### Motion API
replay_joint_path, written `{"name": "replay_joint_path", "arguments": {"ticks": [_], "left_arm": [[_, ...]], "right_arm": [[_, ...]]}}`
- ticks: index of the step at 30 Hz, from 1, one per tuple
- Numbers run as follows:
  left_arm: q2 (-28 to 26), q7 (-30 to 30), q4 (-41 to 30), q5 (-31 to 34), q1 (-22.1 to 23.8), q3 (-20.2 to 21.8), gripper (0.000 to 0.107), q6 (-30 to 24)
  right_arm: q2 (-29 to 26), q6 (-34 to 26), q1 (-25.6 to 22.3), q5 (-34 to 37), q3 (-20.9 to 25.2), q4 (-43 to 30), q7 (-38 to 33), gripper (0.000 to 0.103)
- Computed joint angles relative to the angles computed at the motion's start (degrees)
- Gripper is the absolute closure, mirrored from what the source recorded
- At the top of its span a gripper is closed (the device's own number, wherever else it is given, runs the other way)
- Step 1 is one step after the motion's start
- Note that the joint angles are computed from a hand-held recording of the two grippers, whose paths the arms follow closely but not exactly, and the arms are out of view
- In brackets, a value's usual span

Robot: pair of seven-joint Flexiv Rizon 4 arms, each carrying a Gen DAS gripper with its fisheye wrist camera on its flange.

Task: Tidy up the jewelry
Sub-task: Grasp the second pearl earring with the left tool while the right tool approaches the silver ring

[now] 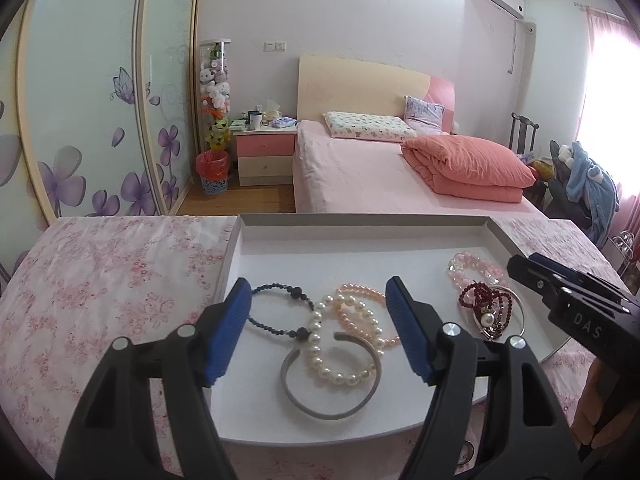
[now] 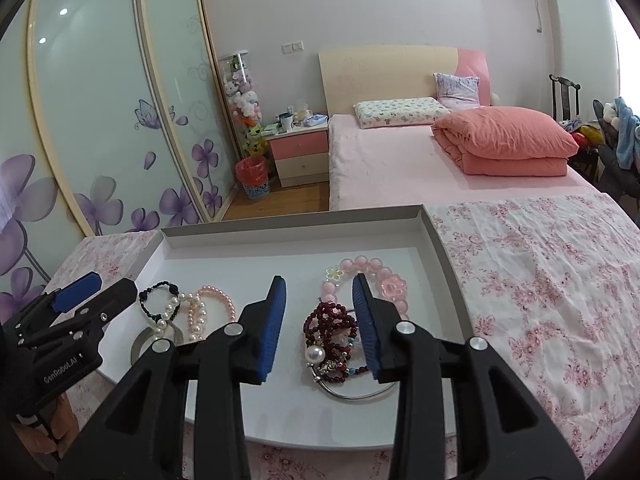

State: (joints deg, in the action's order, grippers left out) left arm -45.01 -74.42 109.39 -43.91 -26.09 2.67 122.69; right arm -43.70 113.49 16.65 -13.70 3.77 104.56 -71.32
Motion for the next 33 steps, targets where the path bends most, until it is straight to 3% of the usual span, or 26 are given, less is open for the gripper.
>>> {"name": "replay_joint_path", "arguments": {"ticks": [16, 24, 33], "left_arm": [[3.75, -1.02, 6.45, 1.36, 0.20, -0.86, 0.039, 1.12], [8.01, -6.30, 14.61, 11.82, 3.80, -4.13, 0.045, 1.57], [9.05, -11.49, 16.89, 23.66, 8.07, -6.60, 0.054, -5.91]], "right_arm": [[2.77, 0.97, -1.42, -1.27, 1.10, 5.48, -2.38, 0.067], [5.48, -0.86, -5.11, -6.15, 4.64, 11.87, -5.04, 0.067], [6.54, -4.10, -8.87, -9.90, 8.50, 15.65, -6.63, 0.067]]}}
